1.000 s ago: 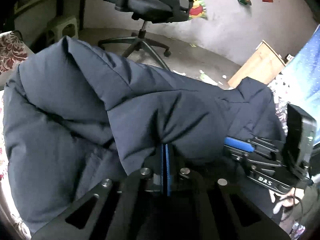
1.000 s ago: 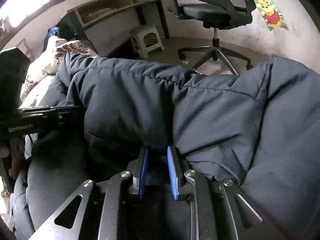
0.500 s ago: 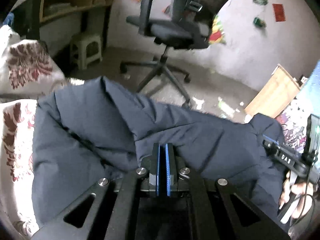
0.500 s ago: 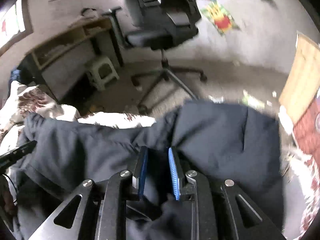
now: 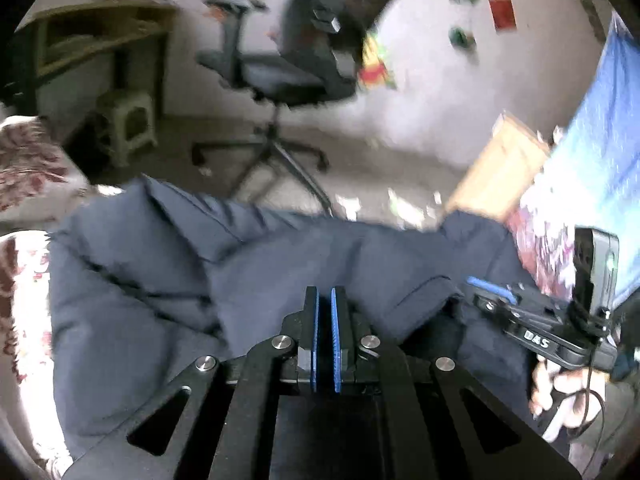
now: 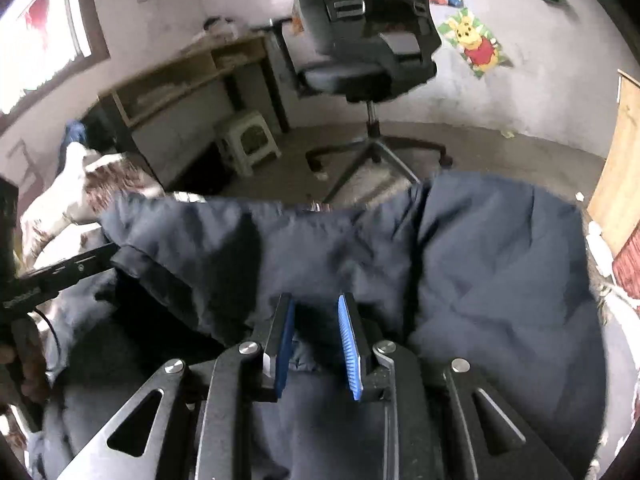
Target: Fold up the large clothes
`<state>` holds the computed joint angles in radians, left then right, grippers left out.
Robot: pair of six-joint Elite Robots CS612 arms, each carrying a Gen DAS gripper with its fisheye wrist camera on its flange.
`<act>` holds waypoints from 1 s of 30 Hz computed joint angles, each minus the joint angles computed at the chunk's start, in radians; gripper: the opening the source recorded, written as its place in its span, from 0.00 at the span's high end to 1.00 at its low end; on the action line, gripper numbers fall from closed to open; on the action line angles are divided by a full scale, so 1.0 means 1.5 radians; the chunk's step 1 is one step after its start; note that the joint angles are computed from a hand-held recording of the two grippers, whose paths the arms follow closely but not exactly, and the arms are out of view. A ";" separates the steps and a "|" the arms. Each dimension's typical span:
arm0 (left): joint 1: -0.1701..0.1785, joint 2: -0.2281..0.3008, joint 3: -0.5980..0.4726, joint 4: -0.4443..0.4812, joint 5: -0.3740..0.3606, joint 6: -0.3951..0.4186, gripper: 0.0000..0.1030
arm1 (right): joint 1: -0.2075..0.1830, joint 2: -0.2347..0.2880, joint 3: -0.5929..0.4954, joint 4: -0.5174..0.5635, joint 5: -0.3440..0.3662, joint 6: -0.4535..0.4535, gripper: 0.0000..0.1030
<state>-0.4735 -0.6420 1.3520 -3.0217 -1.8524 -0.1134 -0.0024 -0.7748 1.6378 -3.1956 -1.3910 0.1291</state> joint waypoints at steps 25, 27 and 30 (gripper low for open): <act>0.014 0.035 -0.008 0.001 -0.057 0.009 0.96 | 0.014 0.059 -0.027 -0.069 -0.027 0.011 0.78; 0.012 0.034 -0.005 -0.008 -0.047 0.009 0.96 | 0.011 0.059 -0.027 -0.071 -0.014 0.016 0.78; 0.004 0.032 0.003 -0.023 -0.016 0.015 0.96 | 0.008 0.057 -0.022 -0.076 -0.006 0.018 0.78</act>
<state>-0.4680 -0.5934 1.3568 -3.0564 -1.8771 -0.0913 0.0092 -0.6890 1.6055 -3.3098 -1.4003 0.1559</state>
